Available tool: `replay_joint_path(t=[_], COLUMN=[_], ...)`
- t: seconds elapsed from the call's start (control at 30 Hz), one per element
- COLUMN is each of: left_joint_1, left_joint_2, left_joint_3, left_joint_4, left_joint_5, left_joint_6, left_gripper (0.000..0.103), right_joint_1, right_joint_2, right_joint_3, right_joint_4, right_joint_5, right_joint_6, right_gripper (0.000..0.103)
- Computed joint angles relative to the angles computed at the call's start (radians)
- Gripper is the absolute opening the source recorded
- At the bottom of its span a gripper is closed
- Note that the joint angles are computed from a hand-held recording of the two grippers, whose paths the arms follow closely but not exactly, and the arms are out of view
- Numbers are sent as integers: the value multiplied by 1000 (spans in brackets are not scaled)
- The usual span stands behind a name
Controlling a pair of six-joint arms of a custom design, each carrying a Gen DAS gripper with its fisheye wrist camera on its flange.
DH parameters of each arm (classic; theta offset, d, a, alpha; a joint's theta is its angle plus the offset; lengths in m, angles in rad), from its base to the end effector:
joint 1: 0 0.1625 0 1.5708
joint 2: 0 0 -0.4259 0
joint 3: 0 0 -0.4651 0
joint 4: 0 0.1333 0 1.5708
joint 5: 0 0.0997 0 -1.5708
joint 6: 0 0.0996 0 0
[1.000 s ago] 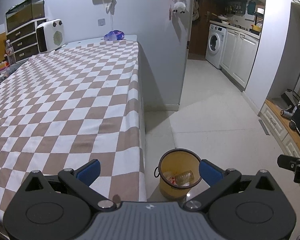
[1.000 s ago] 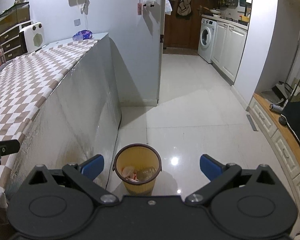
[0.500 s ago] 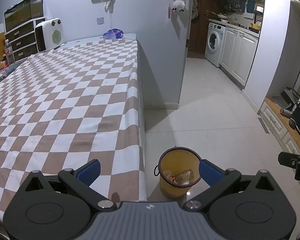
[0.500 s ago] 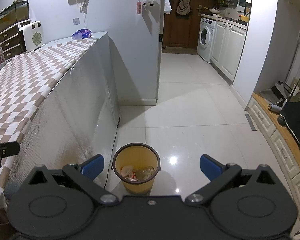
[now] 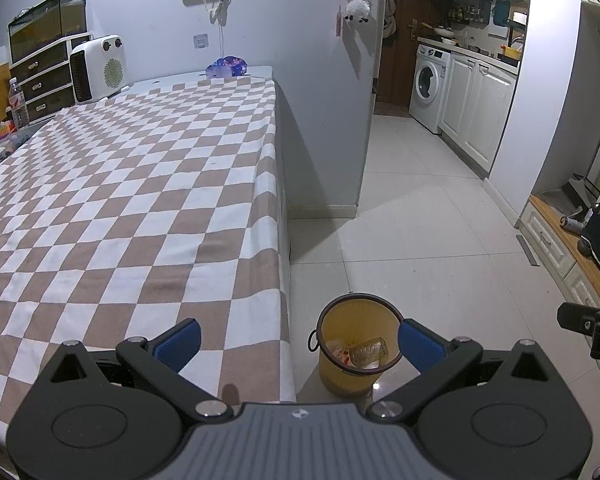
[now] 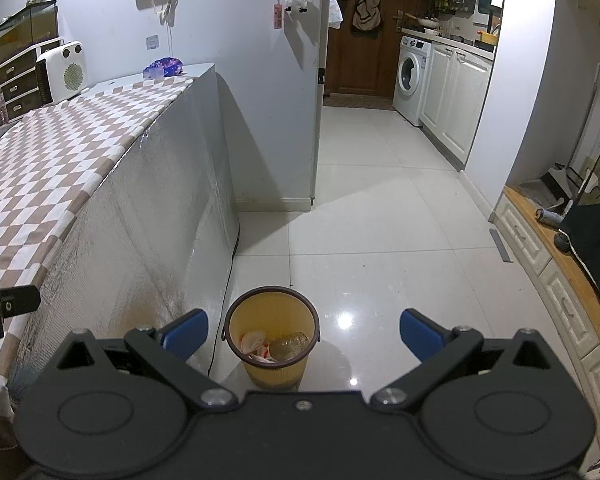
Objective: Collect trash
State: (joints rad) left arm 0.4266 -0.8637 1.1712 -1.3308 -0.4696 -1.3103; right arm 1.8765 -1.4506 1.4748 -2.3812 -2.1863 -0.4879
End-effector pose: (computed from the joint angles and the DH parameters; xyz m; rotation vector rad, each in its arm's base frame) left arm -0.6197 -0.5256 0.2551 0.1856 2.1113 -1.0098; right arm 0.2661 -0.5914 0.5872 0.6154 -2.2609 0.8922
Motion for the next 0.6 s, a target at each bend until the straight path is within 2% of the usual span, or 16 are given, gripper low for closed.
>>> replay_joint_path(t=[0.6], left_joint_1=[-1], left_joint_2=[-4], left_joint_3=[16], left_joint_4=[-16], left_joint_5=[-4], left_joint_6=[2], left_gripper=[103], right_joint_1=[1], right_joint_2=[0], right_joint_3=[-1], right_joint_4=[1], right_joint_5=[1], right_joint_6=[-2], right_gripper=[103])
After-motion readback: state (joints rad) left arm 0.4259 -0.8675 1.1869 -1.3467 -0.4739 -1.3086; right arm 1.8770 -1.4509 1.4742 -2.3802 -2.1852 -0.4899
